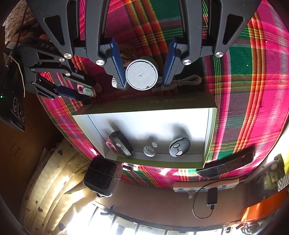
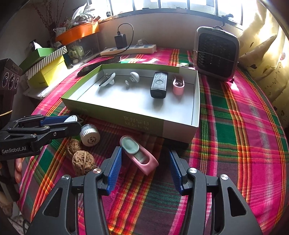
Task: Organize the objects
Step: 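Grasp the green-based white jar with the left tool while the right tool grasps the pink-and-white holder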
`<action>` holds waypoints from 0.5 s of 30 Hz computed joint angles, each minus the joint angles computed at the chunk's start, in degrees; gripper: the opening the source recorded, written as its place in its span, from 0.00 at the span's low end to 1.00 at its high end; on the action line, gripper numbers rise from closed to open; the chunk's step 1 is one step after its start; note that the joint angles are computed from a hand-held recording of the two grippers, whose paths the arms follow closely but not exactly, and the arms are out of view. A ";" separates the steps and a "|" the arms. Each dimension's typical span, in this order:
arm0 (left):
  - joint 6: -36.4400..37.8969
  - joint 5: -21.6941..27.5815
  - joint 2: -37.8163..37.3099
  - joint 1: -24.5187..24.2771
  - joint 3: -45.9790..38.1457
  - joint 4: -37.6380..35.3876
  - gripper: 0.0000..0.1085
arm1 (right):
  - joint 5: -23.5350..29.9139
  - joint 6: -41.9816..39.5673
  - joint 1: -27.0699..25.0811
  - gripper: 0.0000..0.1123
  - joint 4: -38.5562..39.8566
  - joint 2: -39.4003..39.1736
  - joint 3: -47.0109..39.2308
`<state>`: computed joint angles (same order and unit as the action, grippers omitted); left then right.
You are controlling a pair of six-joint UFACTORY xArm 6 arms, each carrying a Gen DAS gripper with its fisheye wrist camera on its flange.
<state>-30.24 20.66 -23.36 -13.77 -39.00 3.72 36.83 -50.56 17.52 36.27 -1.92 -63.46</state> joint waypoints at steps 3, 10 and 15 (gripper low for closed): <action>-0.80 0.01 -0.08 0.06 0.06 0.74 0.38 | -0.13 -0.24 0.19 0.46 -0.54 0.18 -0.10; -1.02 -0.08 0.01 0.15 0.03 1.23 0.38 | -1.34 -0.06 0.94 0.46 -2.33 0.50 -0.16; -1.66 -0.05 -0.36 0.38 0.23 2.32 0.32 | -2.55 0.21 1.50 0.46 -3.84 0.07 0.60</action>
